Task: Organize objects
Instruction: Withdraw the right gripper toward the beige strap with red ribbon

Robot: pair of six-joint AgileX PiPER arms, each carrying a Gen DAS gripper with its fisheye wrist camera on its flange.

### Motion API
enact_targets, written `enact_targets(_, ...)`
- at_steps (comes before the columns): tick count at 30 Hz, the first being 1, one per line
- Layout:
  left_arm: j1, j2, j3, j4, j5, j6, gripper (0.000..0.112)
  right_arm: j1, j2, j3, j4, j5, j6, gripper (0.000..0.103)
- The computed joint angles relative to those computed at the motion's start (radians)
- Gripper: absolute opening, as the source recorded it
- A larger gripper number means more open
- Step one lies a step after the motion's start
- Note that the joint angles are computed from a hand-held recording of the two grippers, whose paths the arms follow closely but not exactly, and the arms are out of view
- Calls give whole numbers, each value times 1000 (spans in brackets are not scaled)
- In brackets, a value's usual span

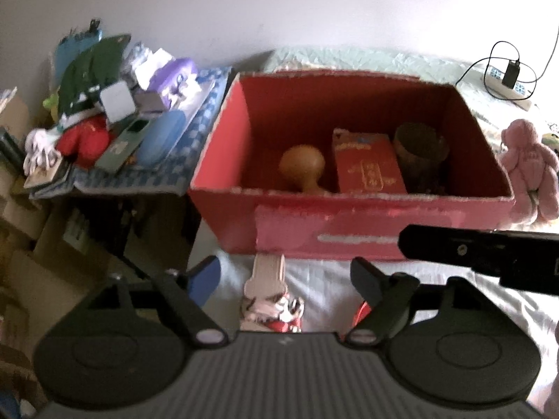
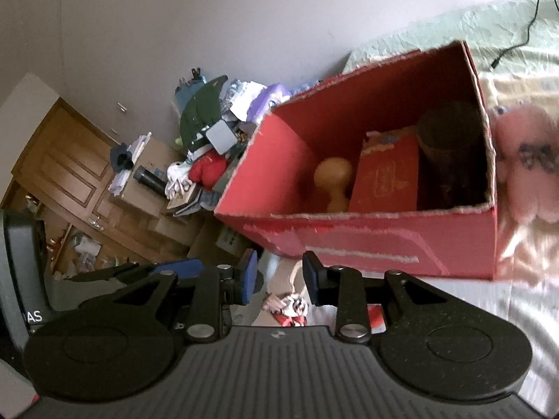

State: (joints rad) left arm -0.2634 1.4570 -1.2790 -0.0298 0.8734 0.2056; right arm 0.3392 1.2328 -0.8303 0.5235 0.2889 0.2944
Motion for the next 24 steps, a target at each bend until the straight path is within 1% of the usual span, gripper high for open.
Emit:
enact_targets(6,38,-1,56,-27,-1,19,83,20,12,34,29,-3,5,33)
enact_targets(10,77,-6,116,-73,-22,83,84,31,34,43,70,-1,-23,33)
enact_targets(12,111,4,132,-108,-21,124,84,34,52,44,110,1,-51,33)
enact_targets(16,167,41,137,-173,4,183,85,53,97,24,81,8,-14,33)
enact_targets(19,193,76,126,-199,17,202,85,53,131,5,102,19,-25,34)
enact_targets(24,206,128,94,-219,27,238,87,52,195,-45,96,42,-14,34)
